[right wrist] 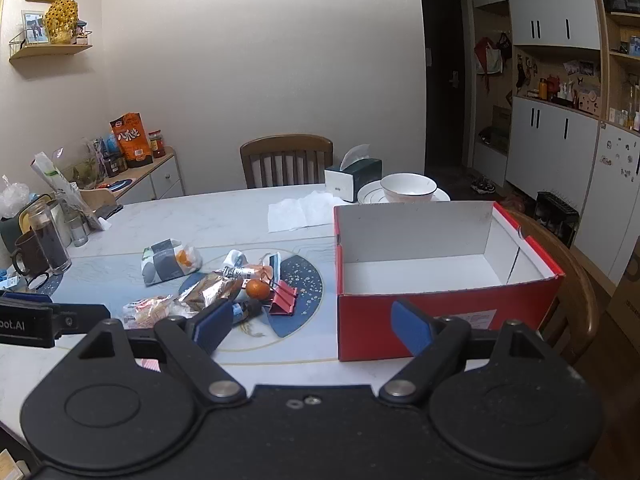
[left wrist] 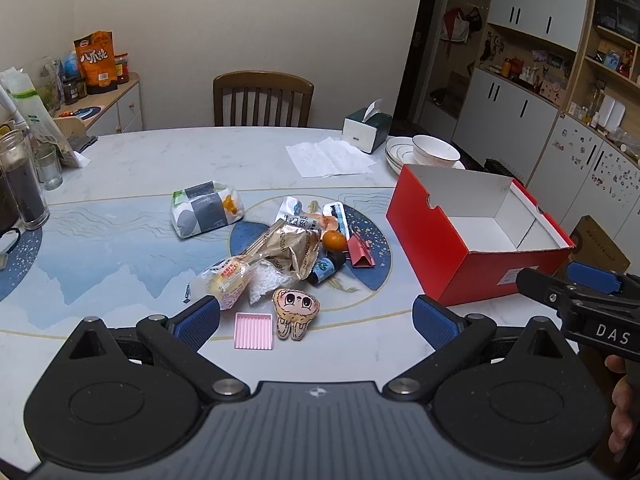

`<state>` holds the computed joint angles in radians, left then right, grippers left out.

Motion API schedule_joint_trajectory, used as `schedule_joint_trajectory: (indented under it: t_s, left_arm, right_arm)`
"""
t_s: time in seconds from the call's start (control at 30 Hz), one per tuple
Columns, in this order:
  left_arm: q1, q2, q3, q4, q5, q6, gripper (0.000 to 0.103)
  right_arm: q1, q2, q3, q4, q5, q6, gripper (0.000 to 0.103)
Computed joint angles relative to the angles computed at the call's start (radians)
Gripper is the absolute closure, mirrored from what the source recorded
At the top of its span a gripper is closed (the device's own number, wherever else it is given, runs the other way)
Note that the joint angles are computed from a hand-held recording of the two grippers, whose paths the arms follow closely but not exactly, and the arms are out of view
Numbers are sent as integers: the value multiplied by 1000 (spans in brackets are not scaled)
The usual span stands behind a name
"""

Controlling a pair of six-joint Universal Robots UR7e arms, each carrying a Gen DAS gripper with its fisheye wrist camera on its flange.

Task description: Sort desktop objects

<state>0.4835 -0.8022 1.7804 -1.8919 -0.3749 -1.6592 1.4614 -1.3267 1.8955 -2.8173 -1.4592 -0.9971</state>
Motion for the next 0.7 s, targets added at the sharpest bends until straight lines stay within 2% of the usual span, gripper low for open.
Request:
schedule_joint_trajectory:
  t_s: [0.27, 0.7]
  left_arm:
    - [-1, 5, -6, 10, 14, -10, 0]
    - [-8, 10, -23, 177, 52, -174, 0]
  right_arm:
    - [-6, -8, -5, 39, 20, -27, 17]
    - [-22, -44, -3, 144, 66, -140, 17]
